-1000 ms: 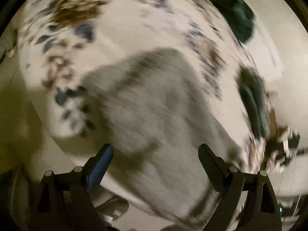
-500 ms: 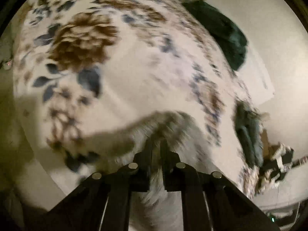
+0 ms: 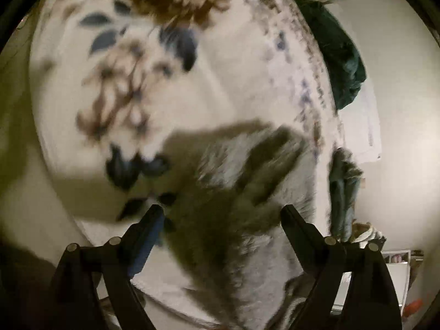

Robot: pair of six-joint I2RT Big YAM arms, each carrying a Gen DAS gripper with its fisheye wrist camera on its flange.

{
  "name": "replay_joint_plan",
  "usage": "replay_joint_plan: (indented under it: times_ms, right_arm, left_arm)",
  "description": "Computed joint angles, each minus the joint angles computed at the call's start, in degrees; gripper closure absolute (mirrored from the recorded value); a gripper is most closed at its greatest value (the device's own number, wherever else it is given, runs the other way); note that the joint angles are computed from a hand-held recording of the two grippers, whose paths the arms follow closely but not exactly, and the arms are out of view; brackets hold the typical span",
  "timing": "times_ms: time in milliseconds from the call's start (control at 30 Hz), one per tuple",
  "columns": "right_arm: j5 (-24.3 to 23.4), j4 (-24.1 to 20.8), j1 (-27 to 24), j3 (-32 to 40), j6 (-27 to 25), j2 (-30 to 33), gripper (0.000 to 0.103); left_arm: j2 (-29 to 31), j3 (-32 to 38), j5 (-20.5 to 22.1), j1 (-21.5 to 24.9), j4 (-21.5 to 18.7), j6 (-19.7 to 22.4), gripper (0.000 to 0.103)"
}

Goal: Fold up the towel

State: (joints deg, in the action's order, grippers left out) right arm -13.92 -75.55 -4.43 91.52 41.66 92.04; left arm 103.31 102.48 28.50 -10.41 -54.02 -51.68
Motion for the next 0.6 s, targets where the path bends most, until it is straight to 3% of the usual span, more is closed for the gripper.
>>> replay_joint_plan:
  times_ms: [167, 300, 367, 400, 600]
  right_arm:
    - [0.6, -0.4, 0.8, 1.1, -1.7, 1.0, 0.012]
    - [0.5, -0.1, 0.7, 0.8, -1.7, 1.0, 0.012]
    - [0.7, 0.0, 0.5, 0.3, -1.8, 0.6, 0.012]
    - [0.8, 0.1, 0.3, 0.1, -1.8, 0.4, 0.012]
    - [0.4, 1.5, -2.0, -2.7, -1.2, -2.8, 0.012]
  left_arm:
    - [4.1, 4.1, -0.7, -2.2, 2.4, 1.8, 0.016]
    - [8.2, 9.8, -3.2, -3.9, 1.4, 5.6, 0.020]
    - [8.8, 11.3, -3.9, -4.6, 2.0, 7.3, 0.067]
    - [9.6, 13.4, -4.5, -5.1, 0.5, 8.7, 0.079]
    - [5.9, 19.2, -5.6, -8.4, 1.8, 11.6, 0.080]
